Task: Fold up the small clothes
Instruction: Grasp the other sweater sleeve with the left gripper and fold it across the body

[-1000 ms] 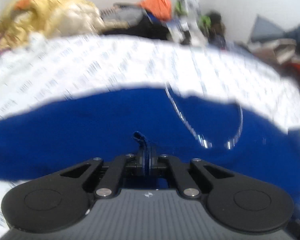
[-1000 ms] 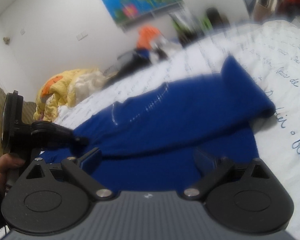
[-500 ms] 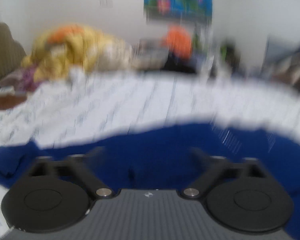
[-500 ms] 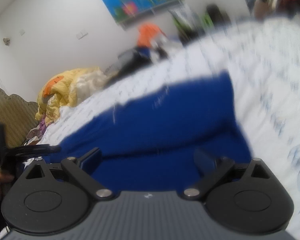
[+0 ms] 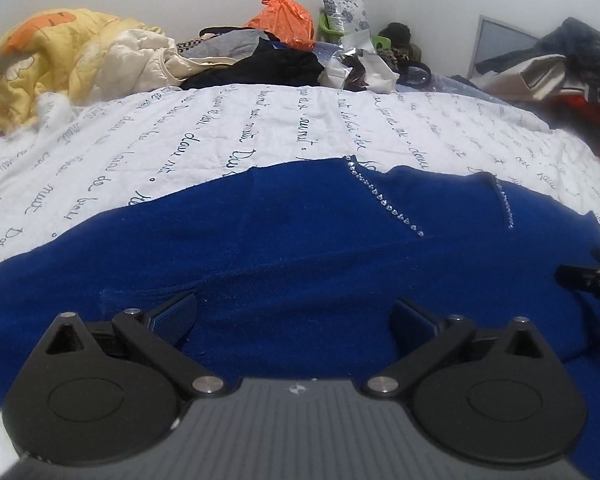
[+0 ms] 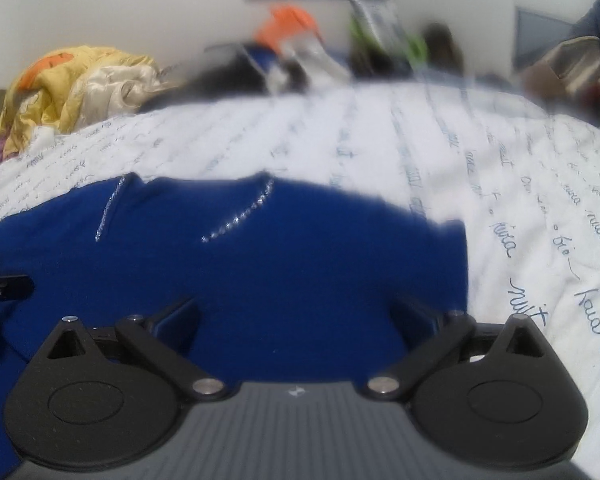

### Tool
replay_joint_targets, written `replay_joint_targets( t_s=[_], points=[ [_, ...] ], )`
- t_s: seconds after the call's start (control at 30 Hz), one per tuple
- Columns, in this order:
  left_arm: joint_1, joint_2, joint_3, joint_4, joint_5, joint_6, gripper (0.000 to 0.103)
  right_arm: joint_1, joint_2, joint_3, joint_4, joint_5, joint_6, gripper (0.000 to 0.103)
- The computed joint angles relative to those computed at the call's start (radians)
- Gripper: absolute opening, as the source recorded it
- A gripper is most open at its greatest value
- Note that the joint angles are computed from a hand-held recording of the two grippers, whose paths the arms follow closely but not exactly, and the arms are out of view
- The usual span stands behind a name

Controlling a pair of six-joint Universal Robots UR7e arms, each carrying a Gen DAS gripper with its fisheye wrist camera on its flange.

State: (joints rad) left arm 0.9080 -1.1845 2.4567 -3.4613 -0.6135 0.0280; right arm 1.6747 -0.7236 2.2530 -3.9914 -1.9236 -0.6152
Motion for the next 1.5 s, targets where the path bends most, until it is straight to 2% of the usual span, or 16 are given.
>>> replay_joint_targets(
  t_s=[0.07,0.17,0.23,0.3,0.37,0.47,0.57,0.67,0.77,0.9,1.1,1.2,1.3,1.4,1.47,1.5],
  points=[
    [-0.025,-0.014,0.033,-0.036,0.033,-0.024,0.098,0.018,0.02,-0.012,-0.014,-0.041,-0.03,0.103],
    [-0.072,-0.135,0.156,-0.159,0.062,-0.066,0.103,0.013,0.012,-0.005,-0.017,-0.029,-0.016,0.103],
    [-0.103,-0.264,0.236,-0.187,0.142,-0.088,0.103,0.014,0.016,-0.008,-0.023,-0.03,-0.016,0.103],
    [-0.097,-0.444,0.272,-0.091,0.241,-0.151,0.103,0.014,0.016,-0.007,-0.025,-0.032,-0.018,0.103],
    [-0.039,-0.631,0.259,0.043,0.296,-0.288,0.103,0.016,0.017,-0.008,-0.026,-0.036,-0.019,0.103],
    [0.17,-0.808,0.189,0.169,0.126,-0.523,0.1,0.014,0.016,-0.008,-0.025,-0.031,-0.014,0.103],
    [0.304,-0.826,0.138,0.124,-0.013,-0.58,0.098,0.013,0.016,-0.007,-0.027,-0.03,-0.015,0.103],
    [0.327,-0.845,0.118,0.152,-0.062,-0.611,0.098,0.012,0.017,-0.008,-0.03,-0.032,-0.014,0.103],
    [0.299,-0.851,0.107,0.256,-0.02,-0.669,0.094,0.011,0.017,-0.008,-0.029,-0.03,-0.013,0.103],
    [0.356,-0.9,0.125,0.255,-0.199,-0.794,0.086,0.01,0.016,-0.009,-0.028,-0.027,-0.01,0.103],
    [0.314,-0.977,0.154,0.255,-0.232,-0.845,0.086,0.008,0.014,-0.007,-0.029,-0.024,-0.008,0.103],
    [0.292,-0.953,0.136,0.24,-0.195,-0.779,0.087,0.008,0.014,-0.007,-0.029,-0.024,-0.007,0.103],
    [0.366,-0.866,0.095,0.203,-0.234,-0.748,0.086,0.008,0.013,-0.007,-0.029,-0.024,-0.008,0.103],
    [0.441,-0.797,0.054,0.229,-0.267,-0.756,0.074,0.008,0.013,-0.007,-0.028,-0.024,-0.008,0.103],
    [0.465,-0.768,0.046,0.211,-0.275,-0.744,0.047,0.007,0.013,-0.006,-0.028,-0.023,-0.008,0.103],
    [0.466,-0.765,0.042,0.224,-0.262,-0.747,0.04,0.007,0.013,-0.006,-0.028,-0.023,-0.008,0.103]
  ],
)
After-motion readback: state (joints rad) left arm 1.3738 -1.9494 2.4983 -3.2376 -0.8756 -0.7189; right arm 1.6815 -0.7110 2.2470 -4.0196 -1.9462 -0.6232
